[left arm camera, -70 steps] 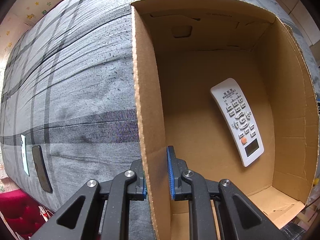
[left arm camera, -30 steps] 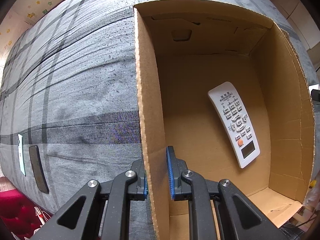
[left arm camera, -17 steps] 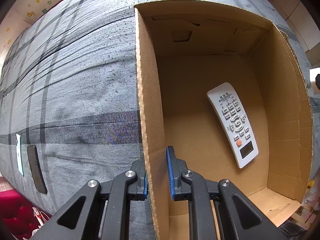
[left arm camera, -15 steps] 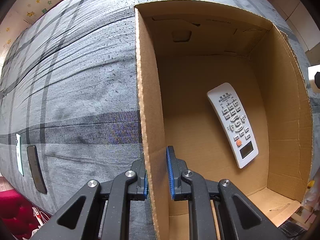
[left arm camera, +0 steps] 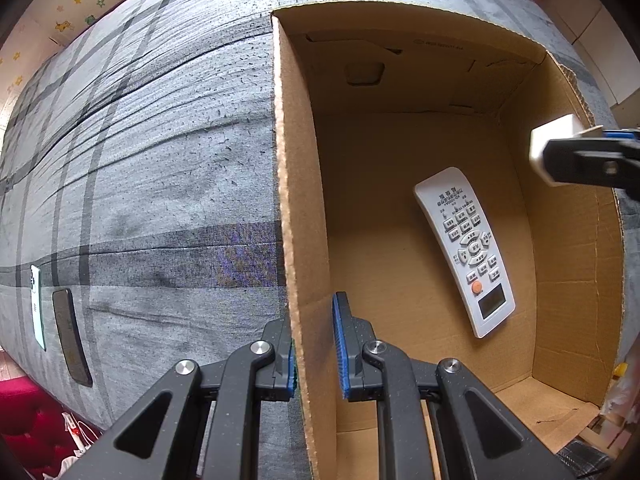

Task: Organize rigid objects
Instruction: 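Carry the small white charger over the box with the right gripper, then release the small charger into the box by opening the right gripper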

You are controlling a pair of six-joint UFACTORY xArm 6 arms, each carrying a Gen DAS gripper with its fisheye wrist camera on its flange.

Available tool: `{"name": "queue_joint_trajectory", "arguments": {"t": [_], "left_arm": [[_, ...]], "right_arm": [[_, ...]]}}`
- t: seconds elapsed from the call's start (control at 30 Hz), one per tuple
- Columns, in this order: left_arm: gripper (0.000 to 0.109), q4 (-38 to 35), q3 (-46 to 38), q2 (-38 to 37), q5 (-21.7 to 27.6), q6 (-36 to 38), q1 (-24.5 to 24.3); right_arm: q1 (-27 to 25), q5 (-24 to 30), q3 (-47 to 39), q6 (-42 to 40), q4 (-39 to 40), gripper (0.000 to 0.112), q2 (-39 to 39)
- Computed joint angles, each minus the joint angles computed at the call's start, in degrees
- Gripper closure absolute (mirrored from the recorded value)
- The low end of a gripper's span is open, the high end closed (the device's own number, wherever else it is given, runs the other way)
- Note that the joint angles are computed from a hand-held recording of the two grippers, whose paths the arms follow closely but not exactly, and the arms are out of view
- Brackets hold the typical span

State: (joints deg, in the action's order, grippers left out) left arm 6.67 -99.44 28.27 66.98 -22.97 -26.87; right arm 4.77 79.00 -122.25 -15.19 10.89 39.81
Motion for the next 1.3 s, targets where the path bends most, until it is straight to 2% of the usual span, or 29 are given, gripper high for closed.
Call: {"name": "queue_joint_trajectory", "arguments": {"t": [0.67,1.0,1.1,1.3], "left_arm": [[0.093,-0.78,-0.70,0.39,0.05,0.16,0.39],[0.093,-0.37,-0.99,0.46,0.23,0.37,0.13],[0.093,-0.41,-1.21,0.60,0.30,0.28,0.12],[0.094,-0.64,-1.51,0.79,0.42,0.45,0.43]], "right_arm": [[2.78,4.06,-18.32,3.20,-6.16,0.075,16.76],[2.59,5.47,-21.65,3.55,-6.04,0.074,19.18],[2.34,6.71,-24.26,3.32,-5.61,0.066,20.59],[2.30,2.78,-17.78,2.77,-5.12,0.052,16.45]]}}
